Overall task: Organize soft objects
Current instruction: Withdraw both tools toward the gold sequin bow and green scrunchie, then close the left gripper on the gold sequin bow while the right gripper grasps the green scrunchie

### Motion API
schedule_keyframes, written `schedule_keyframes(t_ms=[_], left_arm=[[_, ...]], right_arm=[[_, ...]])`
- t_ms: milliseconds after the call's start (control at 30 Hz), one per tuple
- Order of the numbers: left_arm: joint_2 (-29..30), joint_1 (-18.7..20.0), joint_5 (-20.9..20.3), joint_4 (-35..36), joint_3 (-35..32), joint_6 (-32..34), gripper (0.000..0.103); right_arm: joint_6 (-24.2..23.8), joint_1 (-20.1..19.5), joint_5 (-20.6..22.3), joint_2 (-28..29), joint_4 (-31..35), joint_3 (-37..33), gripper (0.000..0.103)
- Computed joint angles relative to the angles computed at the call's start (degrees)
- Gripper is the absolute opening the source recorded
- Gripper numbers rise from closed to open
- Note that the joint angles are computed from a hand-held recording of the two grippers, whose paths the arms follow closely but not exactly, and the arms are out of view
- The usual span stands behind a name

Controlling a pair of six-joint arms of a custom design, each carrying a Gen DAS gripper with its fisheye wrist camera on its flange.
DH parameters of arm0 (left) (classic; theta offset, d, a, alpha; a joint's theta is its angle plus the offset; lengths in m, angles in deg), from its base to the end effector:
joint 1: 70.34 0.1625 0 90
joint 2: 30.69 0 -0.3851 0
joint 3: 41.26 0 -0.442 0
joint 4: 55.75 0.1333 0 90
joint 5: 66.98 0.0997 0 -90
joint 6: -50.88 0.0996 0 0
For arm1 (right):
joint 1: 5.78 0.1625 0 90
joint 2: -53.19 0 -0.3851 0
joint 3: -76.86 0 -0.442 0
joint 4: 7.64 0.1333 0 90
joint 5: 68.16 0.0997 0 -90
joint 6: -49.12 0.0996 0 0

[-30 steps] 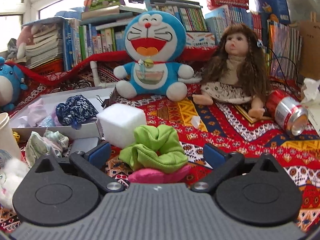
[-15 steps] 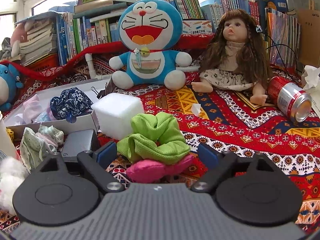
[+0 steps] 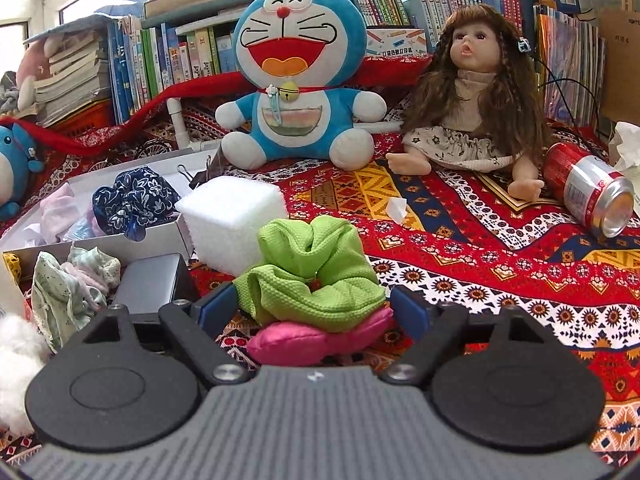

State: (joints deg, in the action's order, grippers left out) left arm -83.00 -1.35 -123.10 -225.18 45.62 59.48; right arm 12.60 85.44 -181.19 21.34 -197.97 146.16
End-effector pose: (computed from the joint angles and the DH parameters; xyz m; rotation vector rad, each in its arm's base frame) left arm -0.0849 -0.7477 0.2282 0.3262 2.4323 -1.0794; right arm 0.1115 -0.8029 0.1439 0.4523 -2.1707 1.1459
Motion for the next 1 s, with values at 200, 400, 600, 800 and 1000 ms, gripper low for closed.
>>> schedule_keyframes(t_ms=[200,400,600,800,1000], left_arm=[[0.3,0.8,-1.7,2.3,-1.2,-1.9,0.070],[-0.1,0.4,-1.5,1.7,-0.4,-0.6,0.046],[-1.1,-0.5,-0.8,-2.4,1.0,0.3,0.031],[-1.9,-1.4,0.0,-5.6,1.8,1.8,0.026],[-2.5,-2.0,0.0,-7.4,2.4,2.7,0.026]], right_arm=[[-0.4,0.1,0.0,0.1,0.7,-0.2,0.083],[-1.4,0.3,0.2,-0.1,0.8,0.2,0.064],[-2.4,0.5,1.1,-0.3,-1.6,1.0,0.061],[-3.0,0.9,2.1,-1.0,-4.4,1.8,0.060],[-3.1,1.3,3.2,-1.7,-6.3,2.3,0.060]])
